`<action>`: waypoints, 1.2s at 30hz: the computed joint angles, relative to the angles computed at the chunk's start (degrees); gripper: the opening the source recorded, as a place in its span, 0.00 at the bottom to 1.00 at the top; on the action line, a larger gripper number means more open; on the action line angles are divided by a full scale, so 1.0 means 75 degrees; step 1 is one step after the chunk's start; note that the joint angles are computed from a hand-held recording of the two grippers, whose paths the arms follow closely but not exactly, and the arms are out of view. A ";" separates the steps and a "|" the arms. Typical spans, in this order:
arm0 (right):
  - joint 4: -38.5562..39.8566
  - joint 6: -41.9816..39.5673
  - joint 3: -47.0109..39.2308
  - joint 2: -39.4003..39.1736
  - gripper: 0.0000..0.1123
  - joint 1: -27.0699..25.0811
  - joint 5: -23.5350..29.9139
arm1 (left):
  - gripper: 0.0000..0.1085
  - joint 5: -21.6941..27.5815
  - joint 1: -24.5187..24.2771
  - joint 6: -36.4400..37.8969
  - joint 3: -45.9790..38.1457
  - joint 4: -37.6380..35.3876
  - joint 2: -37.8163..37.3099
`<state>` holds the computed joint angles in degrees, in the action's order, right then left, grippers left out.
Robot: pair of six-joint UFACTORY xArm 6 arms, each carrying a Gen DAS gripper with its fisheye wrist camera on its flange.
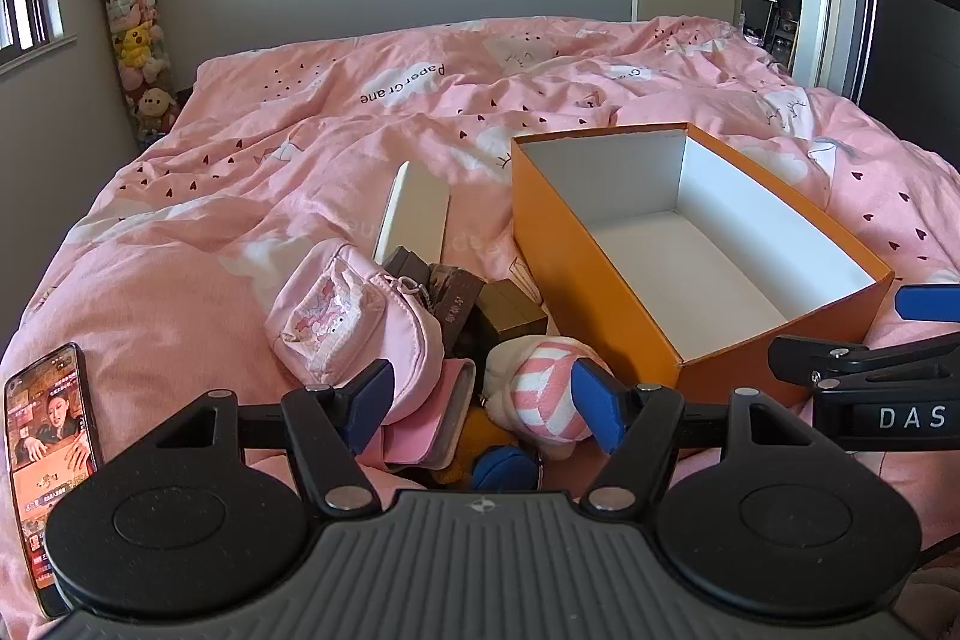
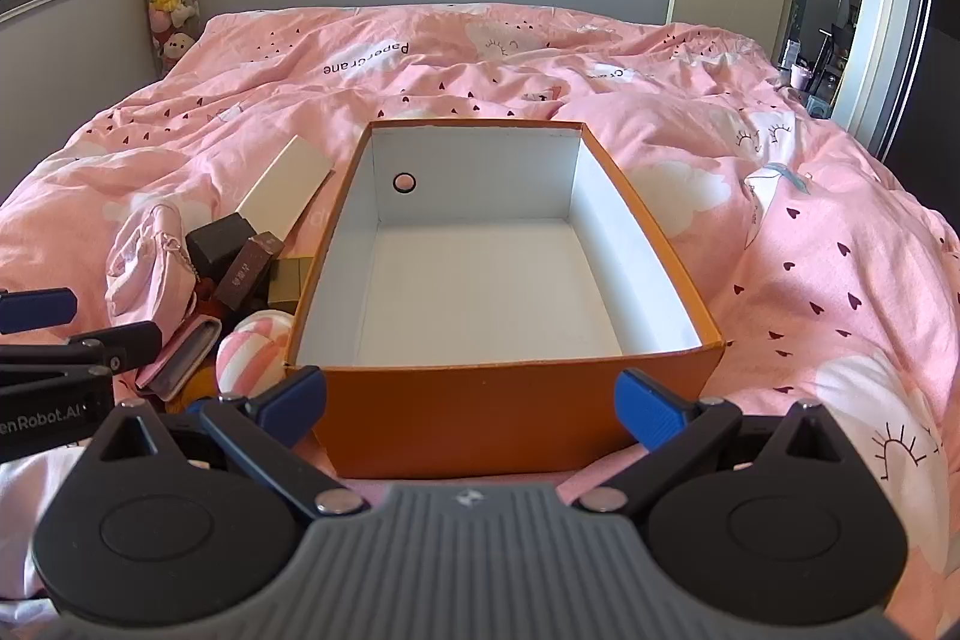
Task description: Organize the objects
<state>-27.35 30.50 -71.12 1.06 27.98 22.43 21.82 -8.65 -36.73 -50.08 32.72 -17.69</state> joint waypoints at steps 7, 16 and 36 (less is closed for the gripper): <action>0.0055 -0.0001 0.0071 -0.0023 0.91 0.0046 0.0065 | 0.70 -0.0234 -0.0009 0.0218 0.0063 -0.0171 -0.0041; 0.0125 -0.0069 0.0023 0.0006 0.91 0.0058 0.0107 | 0.70 -0.0214 -0.0016 0.0520 0.0096 -0.0587 -0.0078; 0.0377 -0.0293 -0.0039 0.0014 0.91 0.0073 0.0243 | 0.70 0.0036 -0.0040 0.0701 -0.0019 -0.0788 0.0007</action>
